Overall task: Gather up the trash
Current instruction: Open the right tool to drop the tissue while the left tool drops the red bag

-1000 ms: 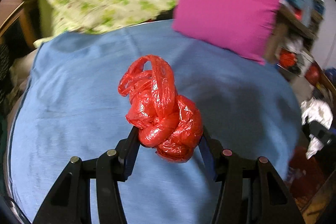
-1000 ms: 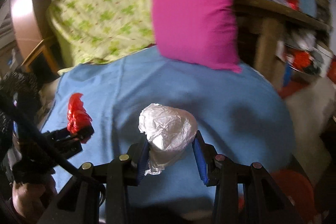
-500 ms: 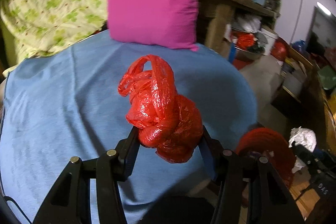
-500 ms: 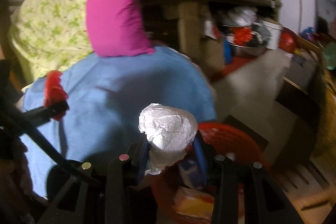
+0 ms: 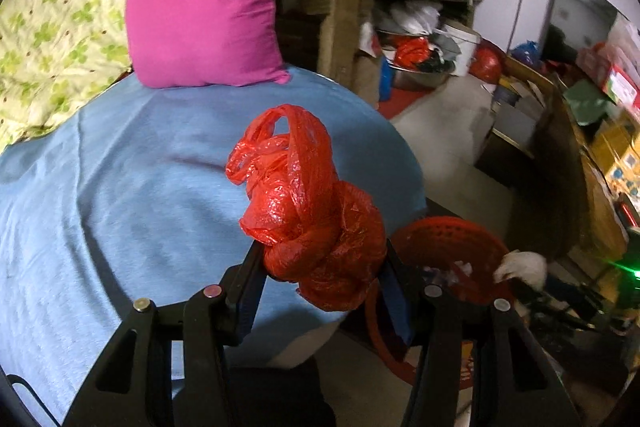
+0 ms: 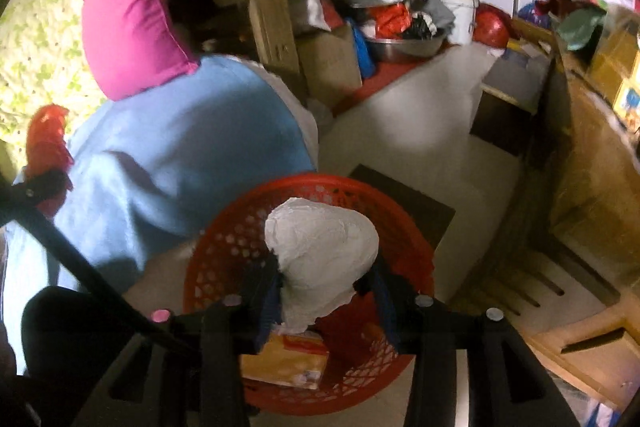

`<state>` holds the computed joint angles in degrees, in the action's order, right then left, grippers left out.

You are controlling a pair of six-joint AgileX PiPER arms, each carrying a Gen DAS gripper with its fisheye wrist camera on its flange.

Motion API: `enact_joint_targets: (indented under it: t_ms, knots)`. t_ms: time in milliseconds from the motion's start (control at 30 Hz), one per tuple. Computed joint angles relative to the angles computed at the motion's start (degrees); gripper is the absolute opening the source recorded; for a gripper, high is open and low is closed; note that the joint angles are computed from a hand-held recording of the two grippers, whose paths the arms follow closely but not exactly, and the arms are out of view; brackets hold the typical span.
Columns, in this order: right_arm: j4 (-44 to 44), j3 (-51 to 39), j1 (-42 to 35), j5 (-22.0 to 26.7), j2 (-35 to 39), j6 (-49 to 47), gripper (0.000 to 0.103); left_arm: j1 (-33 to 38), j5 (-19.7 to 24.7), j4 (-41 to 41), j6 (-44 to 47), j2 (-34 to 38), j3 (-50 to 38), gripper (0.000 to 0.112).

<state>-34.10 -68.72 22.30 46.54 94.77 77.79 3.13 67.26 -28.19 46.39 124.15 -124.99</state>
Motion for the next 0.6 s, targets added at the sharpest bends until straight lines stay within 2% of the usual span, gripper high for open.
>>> enact_joint_targets:
  t_ms: [33,167,400,600]
  knots:
    - [-0.72,-0.04,-0.03,0.56,0.54,0.68,0.078,-0.29,-0.21,0.07,0.28,-0.3,0.66,0.056]
    - [-2.27,1.48,-0.18,-0.04,-0.25,3.84,0.083,-1.54,-0.6,0.38,1.06,-1.26,3.06,0.056]
    - [-8.91,4.64,1.5,3.04,-5.95,12.39,0.084,-4.66,-0.27,1.49,1.75,-2.9,7.57,0.056]
    - [-10.56,6.02,2.12,4.13,-10.24,14.27,0.084,-7.31,-0.15,3.08,2.18,-4.06,11.65,0.056]
